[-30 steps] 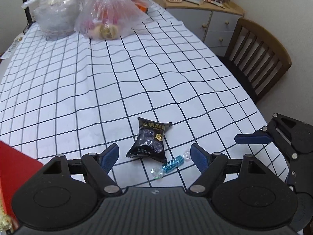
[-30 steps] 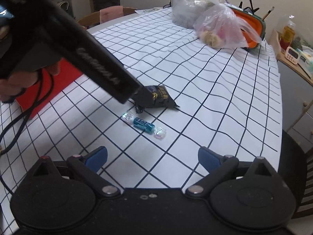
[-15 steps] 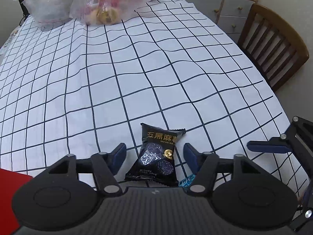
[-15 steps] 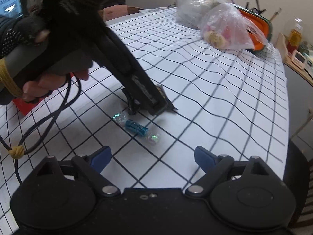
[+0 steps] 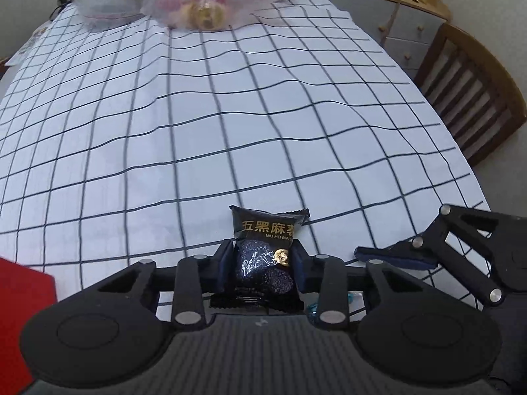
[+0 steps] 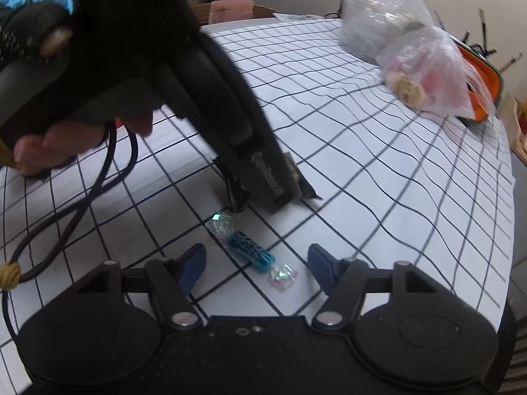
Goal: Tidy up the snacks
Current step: 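Grasp the black packet with the left gripper while the right grasps the blue wrapped candy, then carry the black packet in the left gripper while the right carries the blue candy over the box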
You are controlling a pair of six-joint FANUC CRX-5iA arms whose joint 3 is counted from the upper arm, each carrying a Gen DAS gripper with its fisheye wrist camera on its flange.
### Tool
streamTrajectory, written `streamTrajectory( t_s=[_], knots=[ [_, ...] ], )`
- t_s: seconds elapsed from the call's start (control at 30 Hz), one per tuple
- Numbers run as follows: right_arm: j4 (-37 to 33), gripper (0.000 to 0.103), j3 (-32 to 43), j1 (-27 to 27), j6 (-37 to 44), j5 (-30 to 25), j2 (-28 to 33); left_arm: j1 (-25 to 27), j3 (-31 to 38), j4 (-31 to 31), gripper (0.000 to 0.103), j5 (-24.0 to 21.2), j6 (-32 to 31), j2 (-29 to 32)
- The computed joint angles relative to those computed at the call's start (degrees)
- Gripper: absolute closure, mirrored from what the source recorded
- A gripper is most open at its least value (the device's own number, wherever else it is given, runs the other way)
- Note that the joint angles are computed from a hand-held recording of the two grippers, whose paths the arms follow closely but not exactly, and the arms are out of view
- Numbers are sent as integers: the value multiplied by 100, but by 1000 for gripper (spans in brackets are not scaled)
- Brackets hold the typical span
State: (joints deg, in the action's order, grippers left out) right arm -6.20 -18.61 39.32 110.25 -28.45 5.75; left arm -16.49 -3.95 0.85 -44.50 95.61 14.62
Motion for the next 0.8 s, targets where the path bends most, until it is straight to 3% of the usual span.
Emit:
streamTrajectory(
  t_s=[0.07,0.2,0.33,0.37,0.8],
  knots=[
    [-111,45,46,-13,118,-8,21,54,-83,-34,68,28,98,-68],
    [-711,65,354,-174,558,-370,112,129,-214,-126,68,65,305,-184],
    [-616,82,253,-158,313,-264,55,156,-343,-161,68,110,412,-286],
    [-508,91,202,-133,143,-180,53,155,-369,-175,68,115,435,-309],
    [724,92,-573,182,-2542,332,-435,-50,-747,-637,68,108,1060,-842]
  ],
)
